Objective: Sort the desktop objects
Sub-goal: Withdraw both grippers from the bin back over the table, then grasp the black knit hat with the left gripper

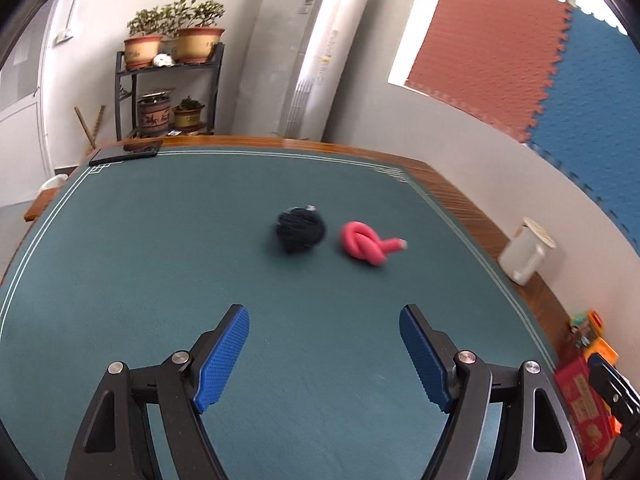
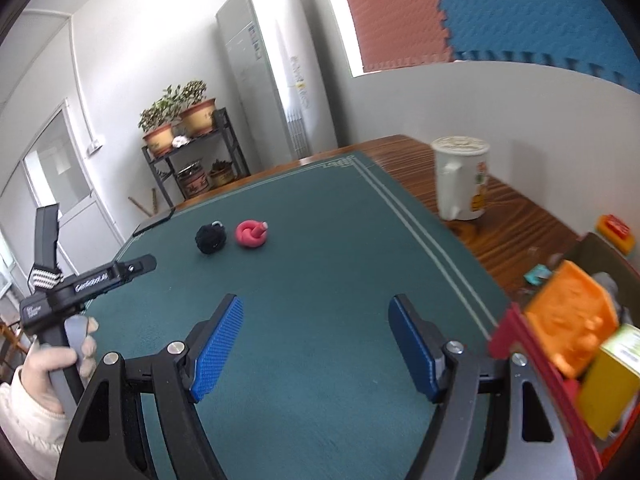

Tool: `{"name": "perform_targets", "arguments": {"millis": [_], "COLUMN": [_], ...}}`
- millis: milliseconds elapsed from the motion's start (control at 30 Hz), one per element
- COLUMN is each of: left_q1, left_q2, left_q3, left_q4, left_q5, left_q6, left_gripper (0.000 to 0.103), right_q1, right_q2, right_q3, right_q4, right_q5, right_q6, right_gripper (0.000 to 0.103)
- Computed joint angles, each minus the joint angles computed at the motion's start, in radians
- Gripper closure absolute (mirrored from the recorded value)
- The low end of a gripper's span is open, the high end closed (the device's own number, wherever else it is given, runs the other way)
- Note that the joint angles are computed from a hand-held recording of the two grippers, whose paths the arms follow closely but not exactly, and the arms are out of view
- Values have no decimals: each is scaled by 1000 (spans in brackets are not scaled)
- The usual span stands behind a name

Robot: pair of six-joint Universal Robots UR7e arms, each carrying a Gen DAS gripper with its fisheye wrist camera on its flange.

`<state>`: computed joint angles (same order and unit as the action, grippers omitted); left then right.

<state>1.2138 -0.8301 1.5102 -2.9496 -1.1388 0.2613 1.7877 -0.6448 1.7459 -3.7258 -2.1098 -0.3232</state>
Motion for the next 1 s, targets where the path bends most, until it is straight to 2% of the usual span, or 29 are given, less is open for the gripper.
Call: {"name": "perform_targets", "arguments": {"millis": [167,467,633,767,800,833,867,1000], "left_q1": [23,41,45,53,56,60,66,66], "left_q2": [84,276,363,428,436,440,440,409], "left_q3": [-141,-430,-580,-700,-723,-737,-746,-683], "left_q4": [58,162,247,322,354,373,398,364], "left_q5": [37,72,86,111,112,108,88,71], "left_q6": [44,176,193,150,127,108,90,91], "left_gripper": [24,24,24,24,25,31,53,55], "right_q1": [-16,-53,-54,-52,-51,-51,-51,-49], "right_q2": [28,10,6,12,13,15,16,27], "right_q3": [-47,-26,-23,-32,-34,-36,-37,-50], "right_q4": [54,120,124,134,139,140,141,149], "right_q5": [25,70,80,75,73,70,66,49], "right_q6": [17,87,92,86,87,87,86,80], "right_gripper": [24,24,24,24,24,24,24,24]}}
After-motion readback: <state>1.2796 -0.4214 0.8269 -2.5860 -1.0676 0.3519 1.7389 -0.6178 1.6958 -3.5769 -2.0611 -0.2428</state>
